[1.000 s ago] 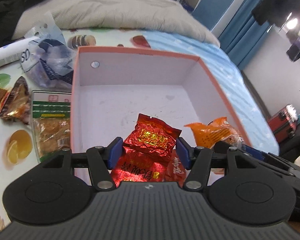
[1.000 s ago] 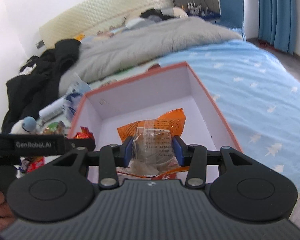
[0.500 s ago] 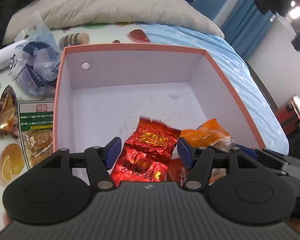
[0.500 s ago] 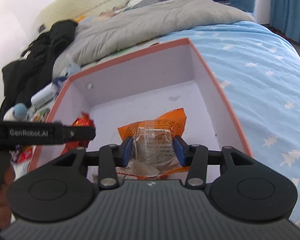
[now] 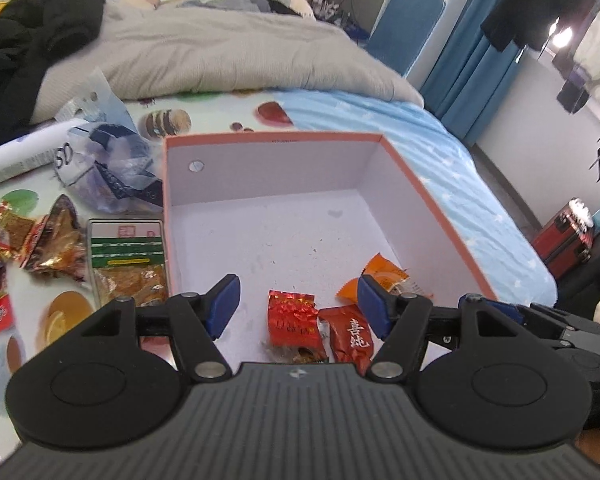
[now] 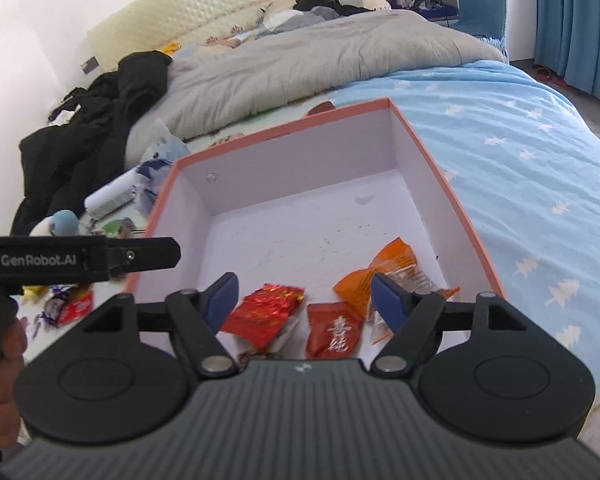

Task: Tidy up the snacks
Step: 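Open left tool over the box while right tool releases the orange-clear bag, then withdraw both tools from the box back toward the snack pile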

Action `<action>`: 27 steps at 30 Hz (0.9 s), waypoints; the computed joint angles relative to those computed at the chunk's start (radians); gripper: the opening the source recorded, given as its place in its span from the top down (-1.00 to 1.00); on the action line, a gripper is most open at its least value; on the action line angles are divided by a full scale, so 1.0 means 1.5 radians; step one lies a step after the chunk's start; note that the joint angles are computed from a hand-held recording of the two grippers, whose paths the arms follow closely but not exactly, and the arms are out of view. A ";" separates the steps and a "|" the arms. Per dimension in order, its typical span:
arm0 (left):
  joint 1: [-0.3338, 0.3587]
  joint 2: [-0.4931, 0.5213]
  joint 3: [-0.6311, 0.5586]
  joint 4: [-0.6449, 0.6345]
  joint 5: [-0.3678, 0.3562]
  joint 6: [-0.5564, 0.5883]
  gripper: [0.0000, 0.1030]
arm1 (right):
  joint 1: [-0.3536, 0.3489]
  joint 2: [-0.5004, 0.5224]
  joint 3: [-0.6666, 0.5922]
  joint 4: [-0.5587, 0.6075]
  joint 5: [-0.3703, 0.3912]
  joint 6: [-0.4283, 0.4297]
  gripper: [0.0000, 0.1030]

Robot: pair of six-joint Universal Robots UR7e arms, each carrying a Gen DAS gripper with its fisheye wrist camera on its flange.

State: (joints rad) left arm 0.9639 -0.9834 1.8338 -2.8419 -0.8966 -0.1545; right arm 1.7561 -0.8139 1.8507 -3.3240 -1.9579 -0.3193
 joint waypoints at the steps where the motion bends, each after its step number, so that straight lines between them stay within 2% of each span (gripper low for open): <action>1: -0.006 -0.014 0.015 -0.008 0.001 -0.003 -0.36 | 0.006 -0.005 0.011 -0.010 -0.002 0.002 -0.45; 5: -0.031 -0.064 0.072 -0.029 0.008 -0.014 -0.44 | 0.027 -0.019 0.048 -0.049 -0.011 0.004 -0.45; 17: -0.123 -0.220 0.243 -0.073 0.060 -0.061 -0.44 | 0.087 -0.050 0.152 -0.172 -0.038 0.016 -0.45; 27: -0.211 -0.372 0.377 -0.017 0.139 -0.174 -0.44 | 0.130 -0.049 0.216 -0.249 -0.033 0.015 -0.45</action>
